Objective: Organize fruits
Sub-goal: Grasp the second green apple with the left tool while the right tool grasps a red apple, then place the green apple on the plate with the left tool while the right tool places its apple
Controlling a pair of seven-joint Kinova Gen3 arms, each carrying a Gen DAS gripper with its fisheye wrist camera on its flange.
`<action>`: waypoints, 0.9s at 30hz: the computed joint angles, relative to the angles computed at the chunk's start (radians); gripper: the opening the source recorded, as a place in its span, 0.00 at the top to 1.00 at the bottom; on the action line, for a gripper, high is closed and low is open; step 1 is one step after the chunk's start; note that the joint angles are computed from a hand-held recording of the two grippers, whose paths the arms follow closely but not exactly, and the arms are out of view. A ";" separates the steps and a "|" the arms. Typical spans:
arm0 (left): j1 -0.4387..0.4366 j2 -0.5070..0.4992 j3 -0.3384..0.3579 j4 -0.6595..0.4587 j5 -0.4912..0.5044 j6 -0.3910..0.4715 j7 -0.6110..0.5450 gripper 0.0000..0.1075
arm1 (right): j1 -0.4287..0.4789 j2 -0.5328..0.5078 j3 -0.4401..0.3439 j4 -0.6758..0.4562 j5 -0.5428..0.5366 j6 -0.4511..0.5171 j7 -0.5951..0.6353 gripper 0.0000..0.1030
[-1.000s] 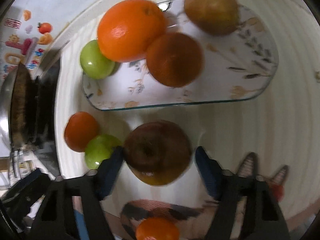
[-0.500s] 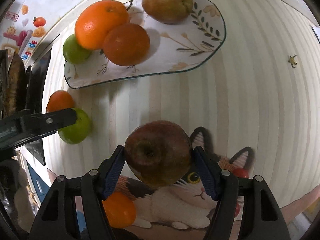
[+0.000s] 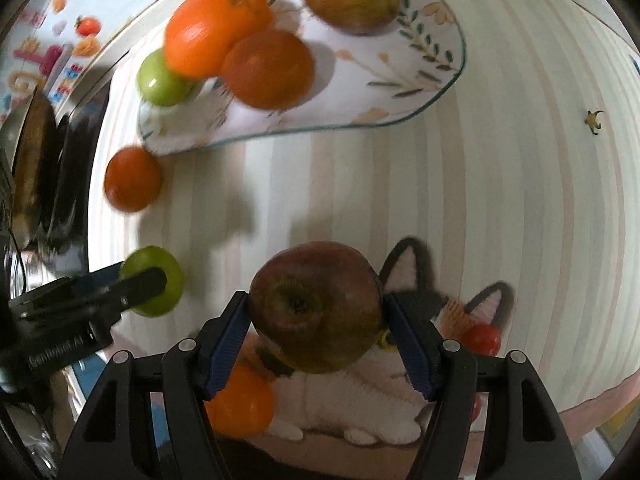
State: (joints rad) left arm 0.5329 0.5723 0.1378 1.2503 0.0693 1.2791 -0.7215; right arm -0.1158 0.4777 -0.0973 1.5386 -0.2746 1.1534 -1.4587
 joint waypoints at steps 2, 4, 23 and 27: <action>-0.002 0.002 0.010 0.014 0.014 -0.005 -0.013 0.47 | -0.002 -0.010 -0.006 0.009 0.000 0.005 0.013 0.30; 0.009 0.008 0.004 0.027 0.011 -0.015 0.006 0.46 | -0.016 -0.012 -0.007 0.014 0.004 0.000 0.007 0.30; 0.020 0.002 -0.006 -0.006 -0.021 0.006 0.002 0.47 | -0.043 0.006 -0.005 0.026 0.025 -0.022 -0.027 0.30; 0.003 -0.040 -0.009 -0.052 -0.027 0.001 -0.001 0.46 | -0.010 -0.027 -0.003 0.050 -0.016 -0.056 -0.031 0.31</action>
